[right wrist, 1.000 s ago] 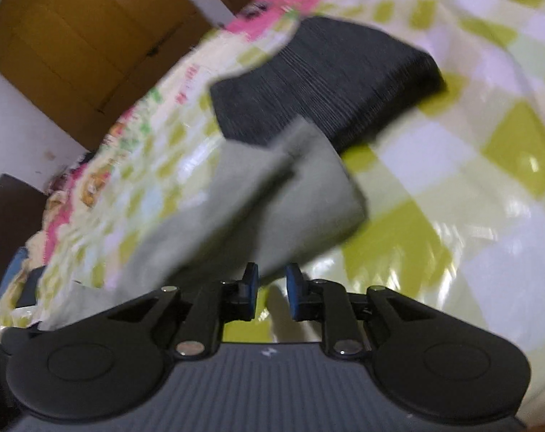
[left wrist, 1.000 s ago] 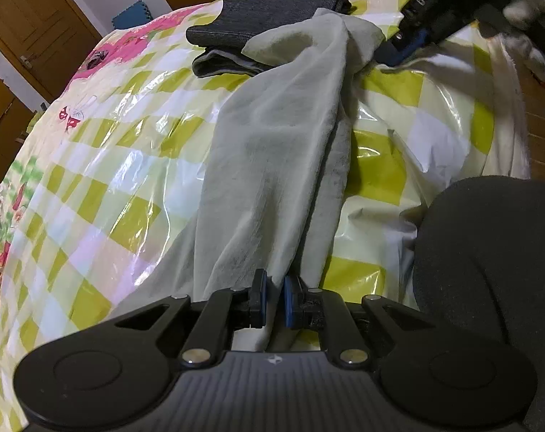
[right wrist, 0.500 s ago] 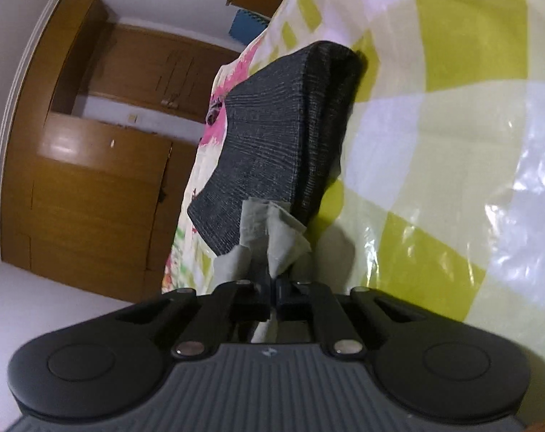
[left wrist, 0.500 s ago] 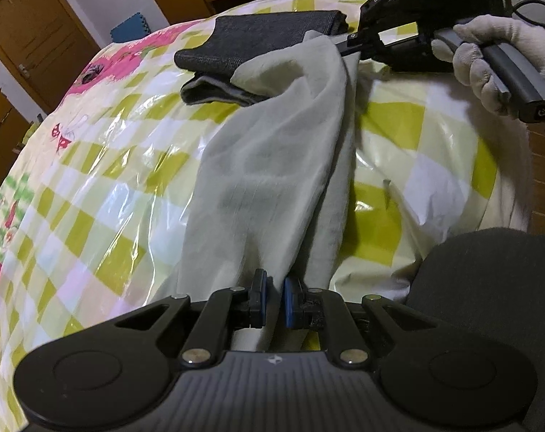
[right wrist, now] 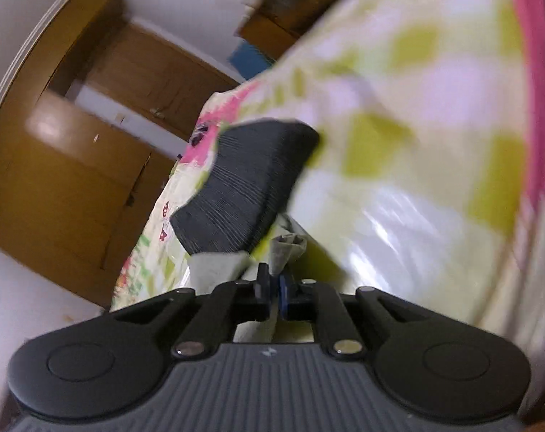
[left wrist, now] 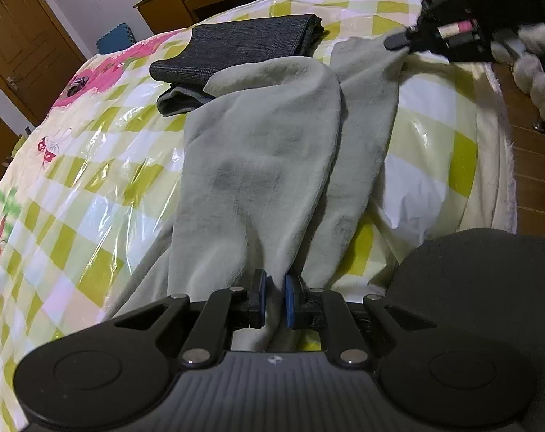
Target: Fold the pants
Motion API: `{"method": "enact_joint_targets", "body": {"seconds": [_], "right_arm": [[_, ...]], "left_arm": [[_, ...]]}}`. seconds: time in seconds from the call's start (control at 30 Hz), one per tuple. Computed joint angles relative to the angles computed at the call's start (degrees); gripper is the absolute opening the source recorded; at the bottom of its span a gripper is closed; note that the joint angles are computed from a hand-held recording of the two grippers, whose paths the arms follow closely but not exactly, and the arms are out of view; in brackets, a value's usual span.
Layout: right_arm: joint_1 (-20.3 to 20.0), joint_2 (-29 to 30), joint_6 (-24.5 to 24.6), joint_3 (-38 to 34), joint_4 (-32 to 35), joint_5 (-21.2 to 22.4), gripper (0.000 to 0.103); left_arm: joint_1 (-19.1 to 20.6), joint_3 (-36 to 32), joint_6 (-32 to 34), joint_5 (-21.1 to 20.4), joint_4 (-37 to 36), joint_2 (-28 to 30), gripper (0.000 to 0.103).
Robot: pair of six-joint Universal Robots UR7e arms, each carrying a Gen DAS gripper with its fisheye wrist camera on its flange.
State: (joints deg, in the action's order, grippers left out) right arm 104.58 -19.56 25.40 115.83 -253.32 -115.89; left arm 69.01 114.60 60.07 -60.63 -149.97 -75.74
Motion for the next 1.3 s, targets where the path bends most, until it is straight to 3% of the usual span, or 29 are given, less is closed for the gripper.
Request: {"method": "enact_joint_targets", "body": {"seconds": [0.1,0.2,0.27,0.43,0.47,0.53,0.7,0.87,0.9,0.93,1.0,1.17,1.2,1.3], "right_arm": [[-1.2,0.0,0.7,-0.9,0.5,2.5,0.022],[-3.7,-0.1,2.7,-1.6,0.3,8.9,0.034],[-4.7,-0.7,2.9,-1.0,-0.9,12.6,0.034],[-3.6,-4.4,-2.4,-1.0,1.2,17.5,0.035],[-3.3,-4.5,-3.3,-0.8,0.8,17.1,0.035],[-1.9,-4.9,-3.4,0.6,0.0,13.5,0.046],[1.6,-5.1,-3.9,3.0,3.5,1.5,0.047],[0.7,-3.9,1.1,2.8,5.0,1.5,0.047],[1.5,-4.1,1.0,2.0,6.5,-0.5,0.047],[2.8,-4.5,0.3,0.5,8.9,-3.7,0.047],[5.5,-5.2,-6.1,-2.8,13.2,-8.7,0.047],[6.2,-7.3,-17.1,-10.7,30.6,-4.9,0.05],[6.2,-7.0,-17.5,-12.9,34.8,-5.8,0.051],[5.6,-6.4,-11.2,-17.0,43.8,-9.4,0.052]], "left_arm": [[-0.1,-0.2,0.2,0.3,0.1,0.1,0.028],[-0.2,-0.3,-0.4,0.3,0.4,0.1,0.028],[-0.2,-0.4,-0.7,0.3,0.5,0.1,0.028],[0.0,-0.7,-0.6,0.5,0.8,0.2,0.028],[-0.1,-0.8,-0.9,0.5,1.0,0.3,0.028],[0.0,-0.9,-1.1,0.2,1.0,0.2,0.029],[0.4,-0.3,0.5,-0.1,-0.1,0.2,0.029],[0.3,0.2,1.0,-0.3,-0.2,-0.5,0.029],[0.2,0.4,1.4,-0.2,0.5,-0.8,0.028],[0.2,0.7,2.2,0.0,0.2,-1.0,0.028],[0.2,1.2,3.4,-0.1,-0.1,-1.5,0.029],[1.3,-0.6,-0.4,-1.6,1.1,-1.4,0.033],[1.4,-0.4,-0.6,-1.9,0.3,-1.5,0.034],[1.9,-0.2,-1.0,-2.9,-0.2,-2.2,0.034]]}}
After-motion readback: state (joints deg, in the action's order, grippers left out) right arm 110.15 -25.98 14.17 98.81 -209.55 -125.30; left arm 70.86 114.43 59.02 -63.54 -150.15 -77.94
